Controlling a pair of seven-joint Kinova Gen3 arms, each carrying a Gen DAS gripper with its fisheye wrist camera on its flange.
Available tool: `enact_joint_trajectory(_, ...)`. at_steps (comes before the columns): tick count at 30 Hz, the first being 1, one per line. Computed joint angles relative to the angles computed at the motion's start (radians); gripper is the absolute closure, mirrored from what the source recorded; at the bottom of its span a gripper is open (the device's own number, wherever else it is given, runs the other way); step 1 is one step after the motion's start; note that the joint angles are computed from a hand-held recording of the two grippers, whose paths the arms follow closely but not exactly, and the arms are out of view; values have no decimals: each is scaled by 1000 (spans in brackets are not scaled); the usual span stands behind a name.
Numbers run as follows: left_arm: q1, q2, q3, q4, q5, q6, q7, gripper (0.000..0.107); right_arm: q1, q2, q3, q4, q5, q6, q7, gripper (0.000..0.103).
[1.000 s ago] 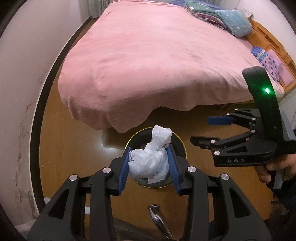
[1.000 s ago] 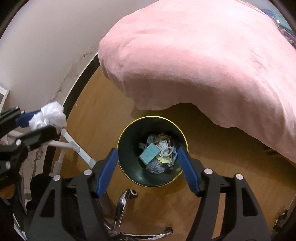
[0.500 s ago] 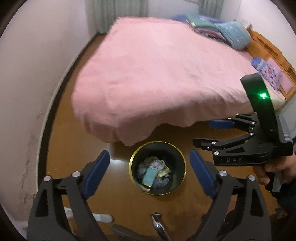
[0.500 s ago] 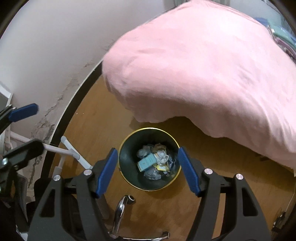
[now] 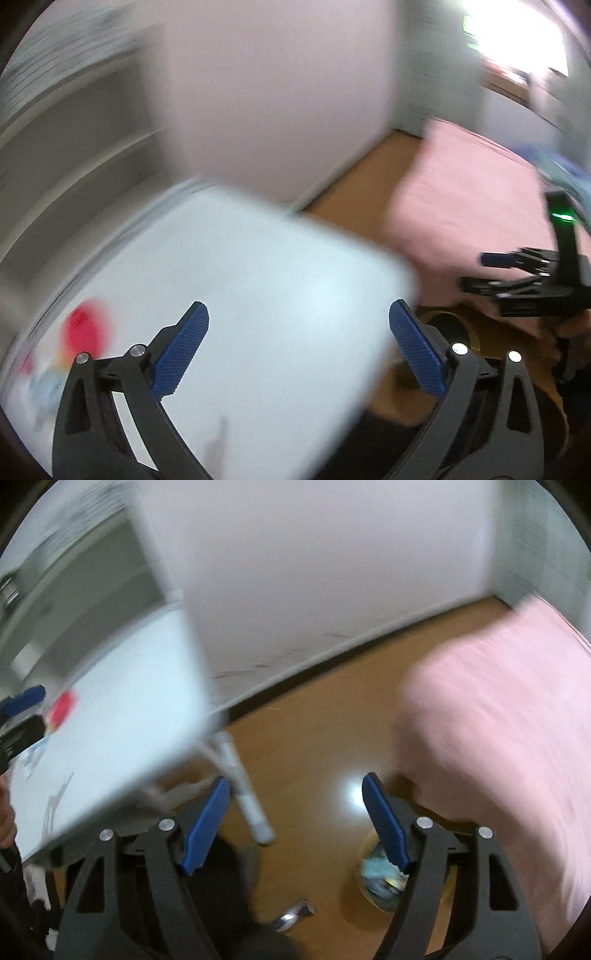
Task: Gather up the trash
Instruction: 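Move both tools back to the desk, then grasp drawn paper tube with left tool while right tool grasps red lid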
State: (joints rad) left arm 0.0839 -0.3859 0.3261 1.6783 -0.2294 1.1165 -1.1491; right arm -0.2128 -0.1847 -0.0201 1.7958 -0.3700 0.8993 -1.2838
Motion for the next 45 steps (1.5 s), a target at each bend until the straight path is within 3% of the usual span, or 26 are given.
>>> enact_joint_trajectory(3,-62,-130,-139,59,-4,76,-23,12,-91,69,-126,-72,25,-30,-66,31)
enact_joint_trajectory(6,-182,-245,-273,100,-45,162,-48,12,-202,158,-209,-174,76,-37,-133,31)
enact_joint_trajectory(9,-254,-309,-412,116,-82,206,-113,12,-322,251,-285,-296,196,-21,-233,31)
enact_joint_trajectory(13,-268,-374,-575,116,-119,245,-176,12,-508,399,-285,-482,351,29,-320,27)
enact_joint_trajectory(15,-270,-380,-640,109,-107,259,-216,12,-600,470,-247,-574,433,66,-363,24)
enact_joint_trajectory(21,-288,-371,-727,130,-82,231,-319,12,-699,649,-196,-816,477,205,-375,23)
enact_joint_trajectory(23,-288,-338,-743,151,-61,186,-340,12,-729,695,-178,-888,494,228,-373,19)
enact_joint_trajectory(31,-282,-198,-823,146,37,49,-472,12,-774,844,-116,-1158,465,338,-356,19)
enact_joint_trajectory(35,-291,-126,-837,140,75,0,-529,12,-778,837,-103,-1145,459,322,-336,22)
enact_joint_trajectory(45,-378,26,-845,112,199,-13,-673,12,-732,698,-130,-932,466,187,-322,24)
